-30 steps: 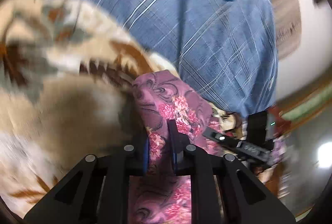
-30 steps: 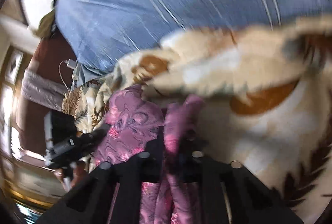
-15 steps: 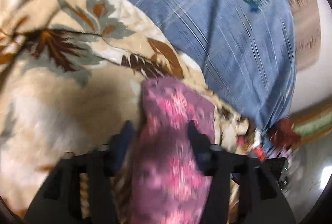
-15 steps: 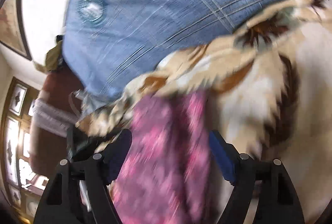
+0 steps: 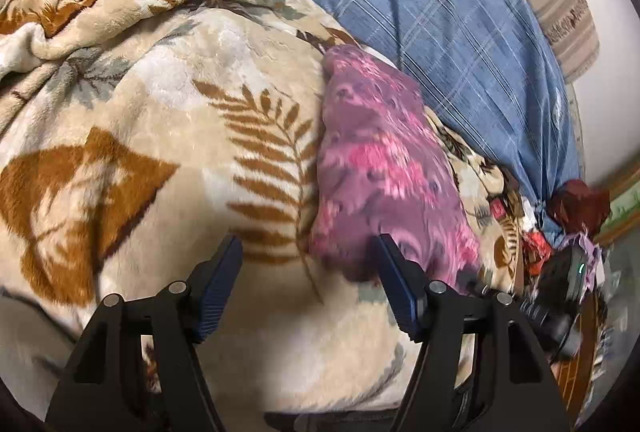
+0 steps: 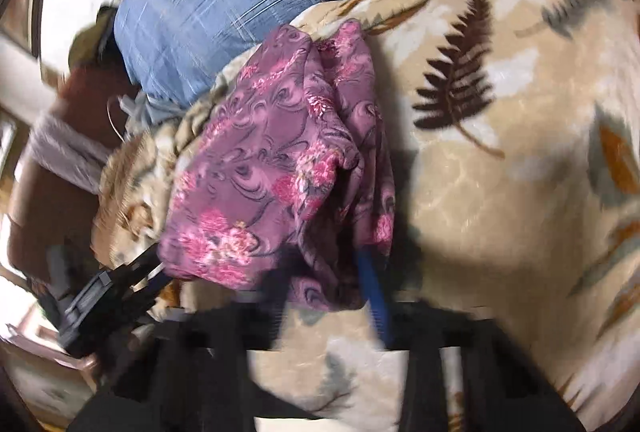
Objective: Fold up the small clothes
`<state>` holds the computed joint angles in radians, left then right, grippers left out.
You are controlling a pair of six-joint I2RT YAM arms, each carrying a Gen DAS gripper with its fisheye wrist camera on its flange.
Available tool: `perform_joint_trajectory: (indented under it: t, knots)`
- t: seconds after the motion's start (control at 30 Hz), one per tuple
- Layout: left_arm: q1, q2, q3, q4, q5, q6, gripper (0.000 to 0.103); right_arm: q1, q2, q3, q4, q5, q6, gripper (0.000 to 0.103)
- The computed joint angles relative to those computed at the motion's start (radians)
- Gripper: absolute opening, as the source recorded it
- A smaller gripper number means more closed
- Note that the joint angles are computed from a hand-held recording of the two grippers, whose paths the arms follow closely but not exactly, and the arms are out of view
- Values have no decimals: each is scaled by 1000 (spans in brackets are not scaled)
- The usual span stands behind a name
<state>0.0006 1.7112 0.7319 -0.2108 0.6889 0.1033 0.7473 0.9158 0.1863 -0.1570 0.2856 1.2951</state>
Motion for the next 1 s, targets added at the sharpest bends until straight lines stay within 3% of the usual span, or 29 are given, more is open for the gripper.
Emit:
perform_joint_trajectory:
  t: [0.1, 0.17, 0.3, 0.4, 0.47, 0.5, 0.53, 0.7, 0.8, 0.9, 0.93, 1.0]
  knots:
    - [-40, -58, -64, 25, -63, 29, 67, 37, -135, 44, -168, 86, -4, 4]
    - [-106, -75, -96, 68, -133, 28, 67, 55, -109, 103, -263, 156, -24, 4]
    - [-276, -83, -161, 239, -321, 25, 67, -90, 88, 12, 17, -15, -130, 4]
    - [-380, -93, -179, 331, -455, 38, 67, -36, 40, -36, 40, 39, -98, 4]
    - [-390, -95, -174, 359, -466, 18, 67, -79, -29, -79, 63, -4, -101, 4]
    - [-388, -90, -164, 361, -458, 10, 60, -87, -71, -96, 56, -9, -106, 4]
    - [-379, -78, -152, 356, -434, 11, 43, -88, -98, -101, 42, -6, -112, 4]
    - [-322, -83, -174, 368, -379, 14, 22, -26, -219, -56, -134, 76, -71, 3]
    - [-271, -18, -138, 336, -306, -12, 20, -52, -201, -43, -125, 65, -94, 3]
    - [-278, -62, -157, 319, -316, -13, 18, -189, 15, -105, 136, -99, -141, 3]
    - [-277, -89, -177, 324, -313, -14, 18, -173, 28, -99, 135, -90, -120, 3]
    - [-264, -51, -169, 324, -307, -10, 18, -95, -88, -59, -19, -9, -95, 3]
